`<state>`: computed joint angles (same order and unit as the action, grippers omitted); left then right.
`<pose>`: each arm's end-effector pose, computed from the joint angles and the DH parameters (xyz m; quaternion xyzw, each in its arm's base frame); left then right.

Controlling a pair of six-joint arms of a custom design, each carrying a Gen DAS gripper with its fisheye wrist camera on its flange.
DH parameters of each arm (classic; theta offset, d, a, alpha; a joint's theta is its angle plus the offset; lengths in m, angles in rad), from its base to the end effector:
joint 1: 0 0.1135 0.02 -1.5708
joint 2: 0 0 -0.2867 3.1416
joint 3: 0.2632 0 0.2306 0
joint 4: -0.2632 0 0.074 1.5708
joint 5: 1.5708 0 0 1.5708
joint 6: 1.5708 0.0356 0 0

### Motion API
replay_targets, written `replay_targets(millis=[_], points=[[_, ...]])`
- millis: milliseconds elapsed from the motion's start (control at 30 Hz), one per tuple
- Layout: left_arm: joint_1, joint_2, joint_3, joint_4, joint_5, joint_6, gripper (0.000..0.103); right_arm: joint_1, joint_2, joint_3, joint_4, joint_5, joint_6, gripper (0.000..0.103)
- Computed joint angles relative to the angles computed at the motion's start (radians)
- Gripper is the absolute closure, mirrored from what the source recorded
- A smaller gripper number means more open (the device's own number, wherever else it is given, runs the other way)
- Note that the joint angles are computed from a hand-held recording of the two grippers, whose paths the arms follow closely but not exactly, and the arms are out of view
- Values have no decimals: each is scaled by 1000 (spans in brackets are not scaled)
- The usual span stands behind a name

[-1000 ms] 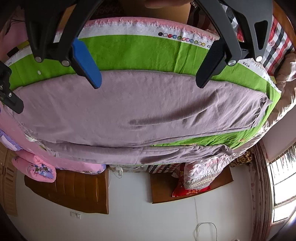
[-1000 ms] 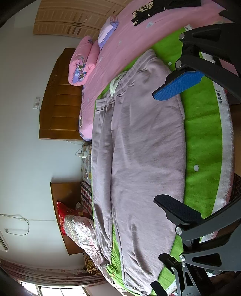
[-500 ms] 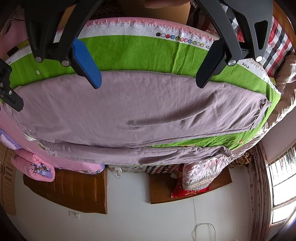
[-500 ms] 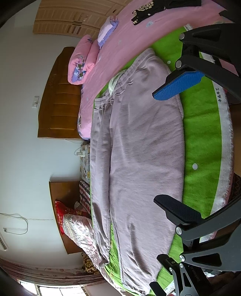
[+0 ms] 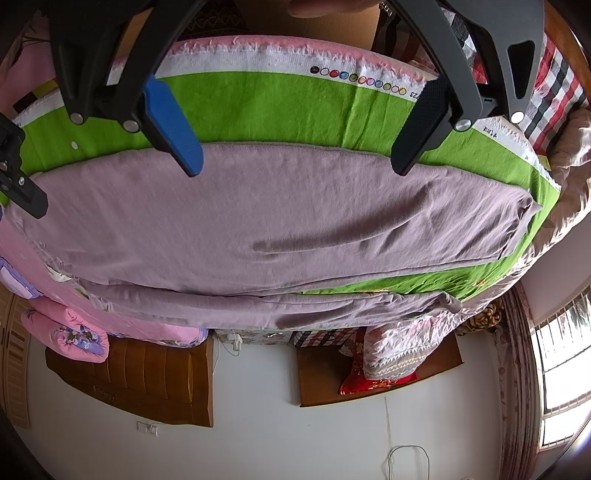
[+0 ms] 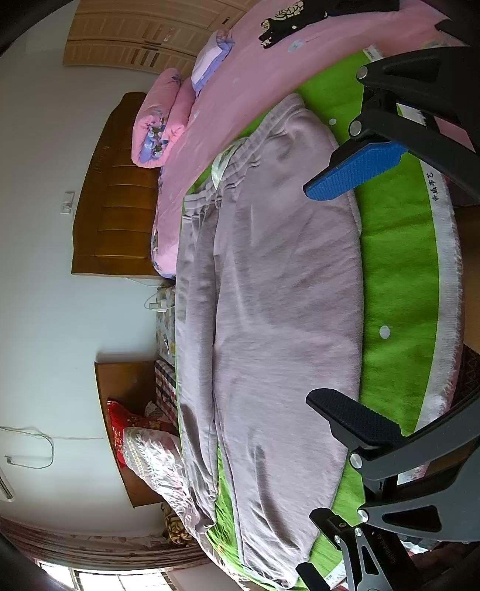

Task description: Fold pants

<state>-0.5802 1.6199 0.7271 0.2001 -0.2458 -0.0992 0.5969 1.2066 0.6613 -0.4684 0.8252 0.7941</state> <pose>0.2590 -0.1594 0.1948 0.1634 0.8849 -0.0360 0.4347 0.1729 0.0859 0.2339 0.1964 0.8656 -0.1346 0.4404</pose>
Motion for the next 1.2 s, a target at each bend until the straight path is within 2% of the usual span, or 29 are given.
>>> replay_targets(millis=[1200], points=[[7, -4, -4, -3, 5, 1, 1, -12, 3, -11, 6, -22, 5, 4]])
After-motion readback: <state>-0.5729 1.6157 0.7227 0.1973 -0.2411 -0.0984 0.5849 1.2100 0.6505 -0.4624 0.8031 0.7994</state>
